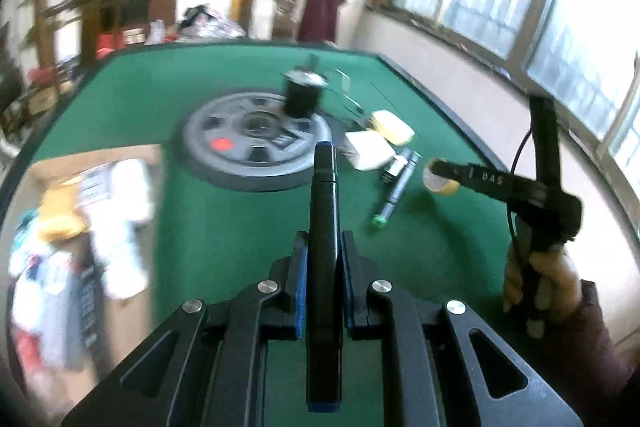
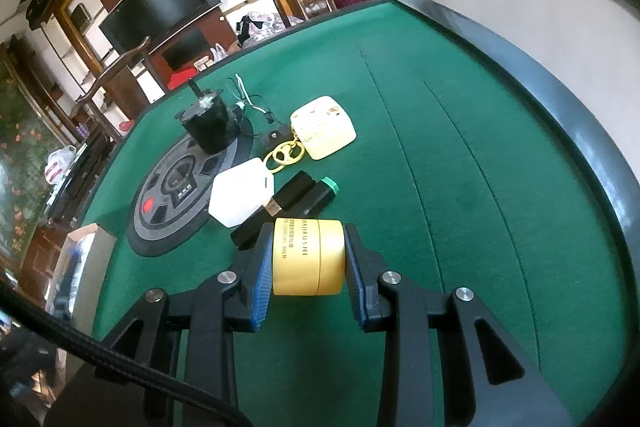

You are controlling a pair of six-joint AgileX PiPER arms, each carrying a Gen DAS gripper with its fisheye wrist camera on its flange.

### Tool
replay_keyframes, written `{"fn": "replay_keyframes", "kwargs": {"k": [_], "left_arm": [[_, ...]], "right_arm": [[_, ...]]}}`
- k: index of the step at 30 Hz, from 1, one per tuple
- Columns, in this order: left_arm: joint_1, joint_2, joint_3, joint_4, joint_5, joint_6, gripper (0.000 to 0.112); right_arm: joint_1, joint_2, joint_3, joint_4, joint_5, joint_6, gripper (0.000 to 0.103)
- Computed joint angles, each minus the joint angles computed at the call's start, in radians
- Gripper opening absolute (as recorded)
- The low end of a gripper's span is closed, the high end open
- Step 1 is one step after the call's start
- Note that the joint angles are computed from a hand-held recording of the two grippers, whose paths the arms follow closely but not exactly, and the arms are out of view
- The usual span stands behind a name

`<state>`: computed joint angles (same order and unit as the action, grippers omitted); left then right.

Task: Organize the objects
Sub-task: 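Grasp the yellow roll with the right gripper while the left lifts the marker toward the tray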

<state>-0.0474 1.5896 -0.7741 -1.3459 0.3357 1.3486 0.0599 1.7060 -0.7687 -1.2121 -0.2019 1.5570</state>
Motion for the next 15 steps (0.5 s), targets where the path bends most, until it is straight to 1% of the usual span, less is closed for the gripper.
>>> {"fn": "replay_keyframes", "kwargs": {"k": [2, 4, 7, 9, 10, 12, 13, 15], "left_arm": [[0.084, -0.057, 0.060, -0.061, 0.032, 0.074, 0.012], [0.175, -0.100, 0.103, -0.084, 0.063, 0.120, 0.012], [0.353, -0.131, 0.141, -0.077, 0.142, 0.165, 0.012], [0.438, -0.136, 0.153, -0.079, 0.170, 0.190, 0.012], [0.485, -0.137, 0.156, -0.078, 0.188, 0.199, 0.012], [0.574, -0.140, 0.164, -0.078, 0.225, 0.228, 0.012], [0.622, -0.137, 0.167, -0.080, 0.242, 0.249, 0.012], [0.665, -0.121, 0.164, -0.084, 0.256, 0.265, 0.012]], "right_arm": [[-0.003, 0.006, -0.004, -0.027, 0.002, 0.029, 0.029], [-0.006, 0.008, -0.004, -0.043, 0.001, 0.051, 0.029], [0.003, 0.005, 0.001, -0.008, 0.011, 0.018, 0.029], [0.014, -0.005, 0.007, 0.016, 0.025, 0.008, 0.029], [0.021, -0.021, 0.019, 0.060, 0.033, -0.025, 0.029], [0.027, -0.055, 0.051, 0.112, 0.015, -0.059, 0.029], [0.031, -0.073, 0.069, 0.100, -0.009, -0.036, 0.029], [0.062, -0.104, 0.090, 0.024, -0.036, 0.057, 0.029]]}}
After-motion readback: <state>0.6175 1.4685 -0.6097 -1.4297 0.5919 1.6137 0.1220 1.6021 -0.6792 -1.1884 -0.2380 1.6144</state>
